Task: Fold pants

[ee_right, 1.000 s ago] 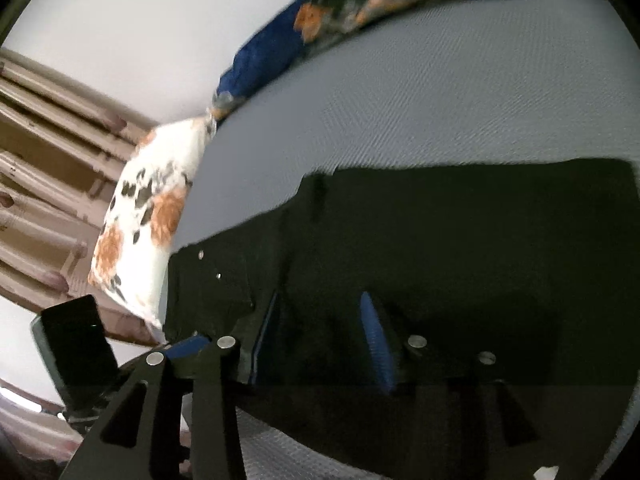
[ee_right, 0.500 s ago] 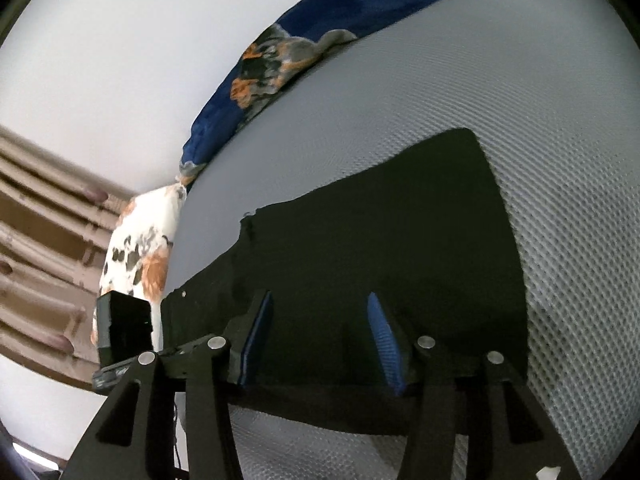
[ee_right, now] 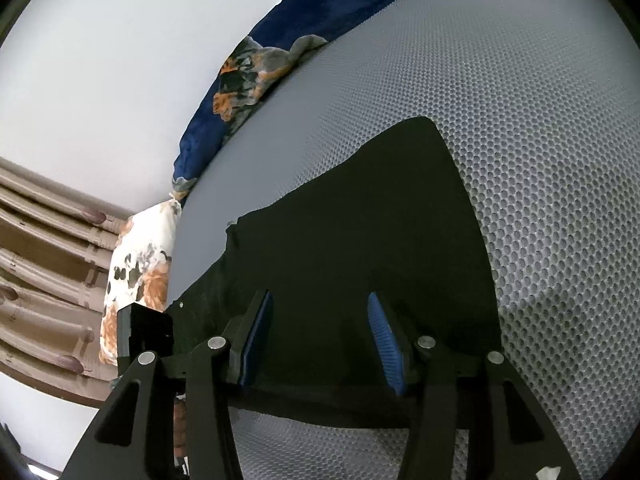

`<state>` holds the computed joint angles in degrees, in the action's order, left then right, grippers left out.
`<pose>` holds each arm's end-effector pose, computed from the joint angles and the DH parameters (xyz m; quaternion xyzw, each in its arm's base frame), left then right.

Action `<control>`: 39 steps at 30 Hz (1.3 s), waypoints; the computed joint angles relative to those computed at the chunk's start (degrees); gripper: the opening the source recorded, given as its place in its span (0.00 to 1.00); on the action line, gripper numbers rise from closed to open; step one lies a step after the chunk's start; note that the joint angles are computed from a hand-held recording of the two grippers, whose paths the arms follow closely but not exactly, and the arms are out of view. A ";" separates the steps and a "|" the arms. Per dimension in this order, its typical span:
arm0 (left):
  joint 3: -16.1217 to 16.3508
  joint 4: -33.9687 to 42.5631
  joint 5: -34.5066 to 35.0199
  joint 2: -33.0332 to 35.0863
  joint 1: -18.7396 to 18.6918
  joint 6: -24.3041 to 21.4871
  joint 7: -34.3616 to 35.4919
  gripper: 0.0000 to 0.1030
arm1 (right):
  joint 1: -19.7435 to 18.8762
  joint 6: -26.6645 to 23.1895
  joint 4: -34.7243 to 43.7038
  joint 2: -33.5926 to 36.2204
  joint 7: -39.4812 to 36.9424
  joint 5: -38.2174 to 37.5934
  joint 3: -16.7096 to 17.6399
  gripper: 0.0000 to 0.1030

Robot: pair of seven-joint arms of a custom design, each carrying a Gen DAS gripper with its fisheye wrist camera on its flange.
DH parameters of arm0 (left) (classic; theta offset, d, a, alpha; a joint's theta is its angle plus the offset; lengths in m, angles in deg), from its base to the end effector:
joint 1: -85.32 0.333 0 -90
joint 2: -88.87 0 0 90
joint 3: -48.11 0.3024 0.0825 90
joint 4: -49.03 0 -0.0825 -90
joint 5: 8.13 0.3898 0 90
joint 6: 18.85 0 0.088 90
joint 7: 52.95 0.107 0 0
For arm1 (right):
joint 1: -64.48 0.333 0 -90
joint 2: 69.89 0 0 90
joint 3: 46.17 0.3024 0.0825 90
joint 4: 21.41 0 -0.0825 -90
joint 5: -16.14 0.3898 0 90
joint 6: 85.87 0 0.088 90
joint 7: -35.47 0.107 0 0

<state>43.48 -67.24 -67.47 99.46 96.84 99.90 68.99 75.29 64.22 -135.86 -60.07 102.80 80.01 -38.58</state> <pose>0.5862 0.0273 0.3501 0.6899 -0.5844 0.3540 0.2392 0.5955 0.1736 0.3974 -0.5869 0.6962 0.1145 0.3971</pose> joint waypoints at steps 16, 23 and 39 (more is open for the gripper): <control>0.60 -6.25 1.08 -7.84 -2.25 6.01 1.13 0.06 | 2.56 4.28 -1.98 -0.93 8.68 -16.87 0.30 0.47; 1.09 -6.80 3.97 -5.92 -3.00 7.18 -2.11 0.06 | 3.59 4.66 -2.63 0.64 16.25 -30.51 0.27 0.45; -0.73 -7.99 14.37 -9.30 -8.96 31.75 3.69 0.18 | 2.84 4.95 14.88 12.23 29.74 -53.99 -1.58 0.45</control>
